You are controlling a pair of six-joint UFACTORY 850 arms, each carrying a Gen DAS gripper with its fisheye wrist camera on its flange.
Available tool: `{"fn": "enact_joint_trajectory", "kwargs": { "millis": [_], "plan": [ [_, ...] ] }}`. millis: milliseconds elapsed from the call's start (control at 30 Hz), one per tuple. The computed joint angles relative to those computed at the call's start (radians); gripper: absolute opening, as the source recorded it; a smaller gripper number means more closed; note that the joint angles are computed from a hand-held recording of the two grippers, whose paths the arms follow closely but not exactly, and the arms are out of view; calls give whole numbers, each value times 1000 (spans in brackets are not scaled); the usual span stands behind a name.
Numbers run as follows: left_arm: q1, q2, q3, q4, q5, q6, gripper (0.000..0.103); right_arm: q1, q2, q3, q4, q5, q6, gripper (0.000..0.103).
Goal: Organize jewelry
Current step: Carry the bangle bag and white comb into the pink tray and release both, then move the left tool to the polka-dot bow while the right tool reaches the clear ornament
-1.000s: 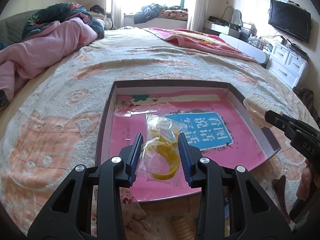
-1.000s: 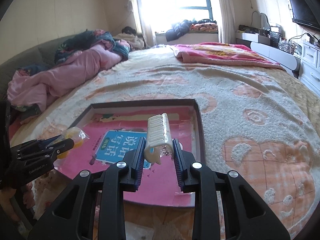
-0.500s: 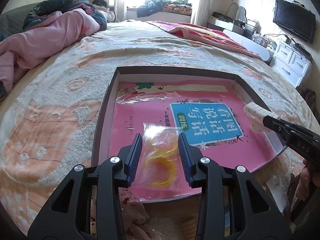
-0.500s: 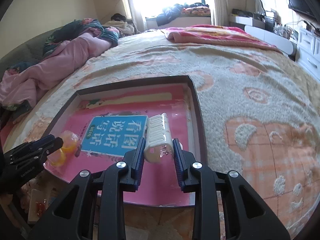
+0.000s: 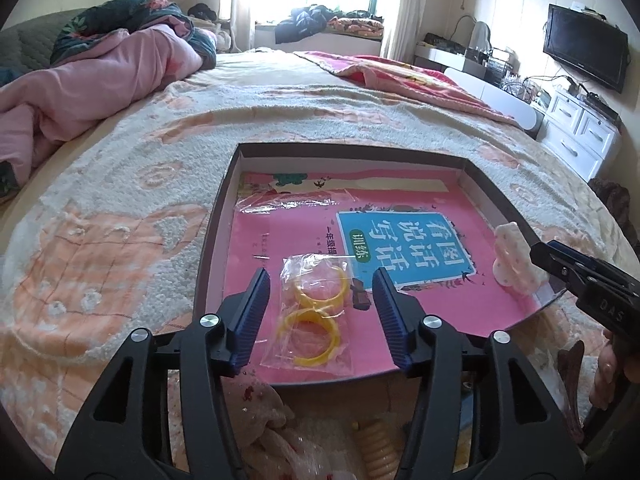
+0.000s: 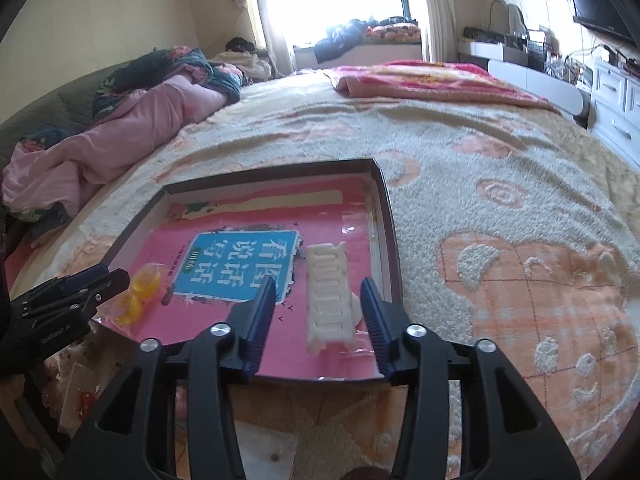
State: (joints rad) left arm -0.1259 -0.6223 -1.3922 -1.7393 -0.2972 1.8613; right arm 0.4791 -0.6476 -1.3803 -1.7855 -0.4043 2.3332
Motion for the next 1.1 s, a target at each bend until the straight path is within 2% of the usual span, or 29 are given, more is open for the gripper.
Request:
{"fn": "enact_joint_trajectory", "kwargs": {
  "millis": [167, 600, 867, 1100],
  "plan": [
    [7, 34, 46, -95, -23, 90, 56, 23, 38, 59, -103, -54, 113, 59],
    [34, 115, 160, -240, -109, 223, 90, 89, 104, 155, -146, -188, 161, 89],
    [53, 179, 250, -337, -166, 318, 92, 121, 137, 201, -164, -222, 191, 90],
    [74, 238, 320, -405, -186, 411, 92, 164, 161, 241, -168, -238, 187, 91]
  ]
}}
